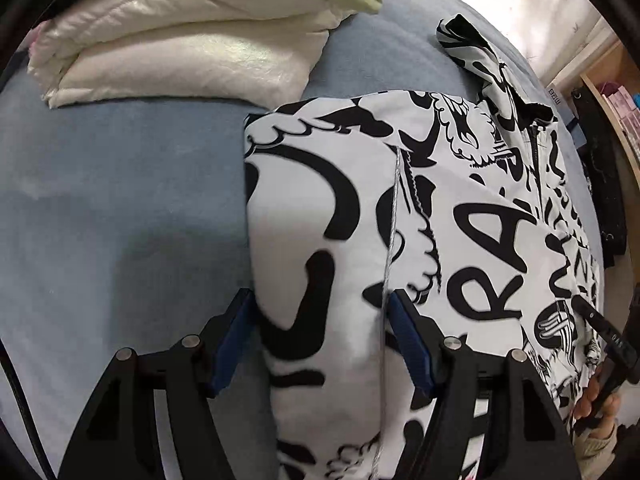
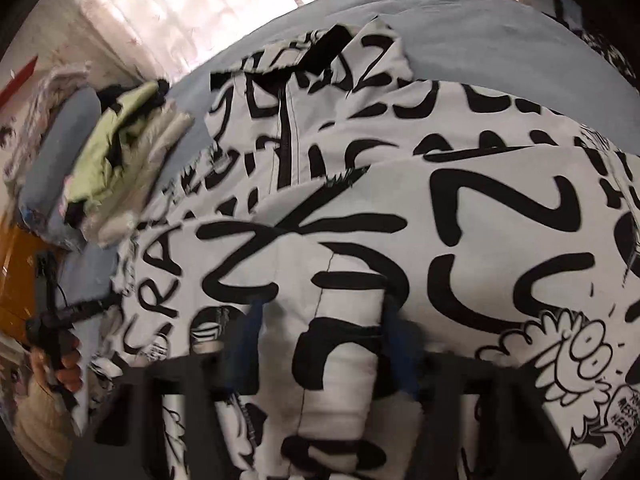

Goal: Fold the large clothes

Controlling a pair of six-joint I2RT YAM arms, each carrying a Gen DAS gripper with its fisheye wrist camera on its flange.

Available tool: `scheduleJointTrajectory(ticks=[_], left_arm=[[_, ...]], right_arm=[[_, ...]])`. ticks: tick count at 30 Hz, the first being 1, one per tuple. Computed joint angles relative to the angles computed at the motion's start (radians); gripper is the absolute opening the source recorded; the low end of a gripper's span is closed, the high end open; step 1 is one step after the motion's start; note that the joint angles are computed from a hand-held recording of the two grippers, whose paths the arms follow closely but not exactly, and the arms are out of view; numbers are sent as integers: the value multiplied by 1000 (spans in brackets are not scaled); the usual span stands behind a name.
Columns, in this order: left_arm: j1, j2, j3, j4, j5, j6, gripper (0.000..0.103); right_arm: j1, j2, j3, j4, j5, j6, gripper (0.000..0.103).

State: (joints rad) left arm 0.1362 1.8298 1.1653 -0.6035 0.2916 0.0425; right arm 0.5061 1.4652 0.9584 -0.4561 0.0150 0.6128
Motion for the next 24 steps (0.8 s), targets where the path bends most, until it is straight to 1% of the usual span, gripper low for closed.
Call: scheduleJointTrajectory(ticks=[2,4,5,6,7,9,11,13,15,17,19,21,22,24], left_arm=[[-32,-39,-39,59,-39,-13,46],[-66,-73,-63,86,-88,-18,22],[-85,-104,-90,117,-126,-22,15],[-101,-136,-118,147,-176,-19,6],[-111,-167,-145,185,-205,-11,5],[-99,-192,-161,211,-197,-18,5],[-86,-190,-163,230,-193,-37,5],[-91,-165,-172,267,-224,-33,5],[-97,-151,-206,325,-254,-8,5],[-114,-143,-248,400,-294,16,5],[-118,-149,-276,438,-310,29,7],[-121,-154,-270,427,-325,36,11],[-120,-157,-259,405,-325,35,16],[-120,-179,-235,346,-344,31,21]], right_arm=[[23,-9,-11,16,43,-8,30],[46,-12,0,24,83,-21,28],[56,-14,8,31,100,-26,27],[69,-14,19,38,123,-32,27],[83,-13,34,45,156,-41,26],[96,-13,56,71,197,-56,26],[103,6,80,93,234,-73,26],[110,56,109,95,281,-94,26],[101,132,136,80,293,-115,26],[91,196,146,63,276,-116,26],[88,193,118,86,280,-110,28],[91,180,135,40,298,-96,33],[96,173,154,-5,315,-87,37],[115,166,196,-94,362,-76,40]])
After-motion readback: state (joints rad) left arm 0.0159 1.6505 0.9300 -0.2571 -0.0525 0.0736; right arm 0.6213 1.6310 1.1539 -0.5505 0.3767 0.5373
